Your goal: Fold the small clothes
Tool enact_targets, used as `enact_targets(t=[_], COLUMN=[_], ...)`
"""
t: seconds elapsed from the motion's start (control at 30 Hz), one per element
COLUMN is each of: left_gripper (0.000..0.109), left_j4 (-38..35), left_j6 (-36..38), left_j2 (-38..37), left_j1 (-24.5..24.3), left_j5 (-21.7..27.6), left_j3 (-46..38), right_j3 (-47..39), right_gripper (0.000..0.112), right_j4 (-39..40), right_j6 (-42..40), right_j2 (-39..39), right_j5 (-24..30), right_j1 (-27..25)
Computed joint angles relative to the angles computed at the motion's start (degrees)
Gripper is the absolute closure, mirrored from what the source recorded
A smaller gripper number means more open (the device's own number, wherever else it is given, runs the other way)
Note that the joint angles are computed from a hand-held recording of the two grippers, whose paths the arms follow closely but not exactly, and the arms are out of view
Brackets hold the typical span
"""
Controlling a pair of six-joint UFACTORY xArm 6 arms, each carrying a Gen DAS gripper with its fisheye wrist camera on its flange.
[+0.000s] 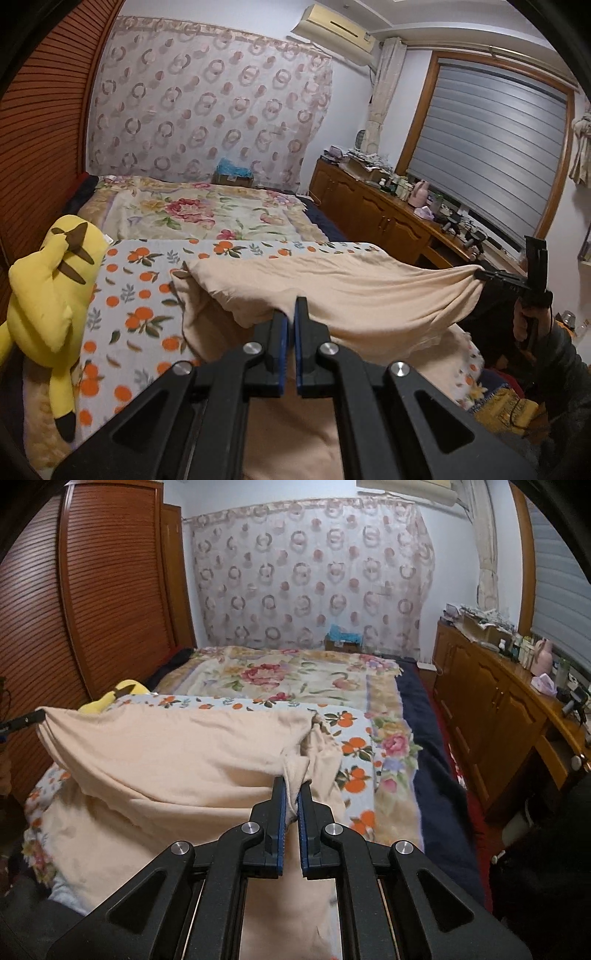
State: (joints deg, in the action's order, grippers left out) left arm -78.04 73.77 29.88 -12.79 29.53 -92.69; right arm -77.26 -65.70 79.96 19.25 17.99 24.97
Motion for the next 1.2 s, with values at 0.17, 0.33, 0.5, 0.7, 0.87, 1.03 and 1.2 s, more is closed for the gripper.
enact_targets(t=[0.17,0.33,0.5,0.7,0.87,1.03,1.2], left_gripper=[0.109,0.109,0.109,0.092,0.082,0.079,0.077], left_j4=[2.2,10.4,15.9,20.7,30.2,27.1,18.3], left_j6=[-0.1,-6.7,-12.2,-16.6,-25.2,-22.5,-16.2], left_j2=[-8.2,-6.3,-3.1,-1.6,0.7,0.8,1.2], left_j1=[-0.3,-1.8,-2.3,-2.3,-2.3,-3.0,-4.4], left_j5=[-2.1,-6.6,-8.5,-9.5,-10.8,-12.7,-17.0], left_j3=[10.9,14.9,15.6,15.7,15.6,16.4,16.6], right_j3=[7.8,9.5,8.1,5.7,1.8,-4.6,-11.9], right_gripper=[0.109,0.109,0.097,0.068,0.062,0.061,0.059], right_j4=[0.5,9.3,14.3,11.8,11.2,14.4,17.5], right_j6=[-0.4,-9.1,-12.7,-12.6,-12.5,-16.4,-20.5], right_j2=[-9.2,-8.1,-2.5,0.2,3.8,10.3,16.7], right_j5=[1.2,3.5,4.6,6.7,5.4,3.5,3.0], right_j1=[1.8,3.6,4.1,5.0,5.4,6.7,8.0])
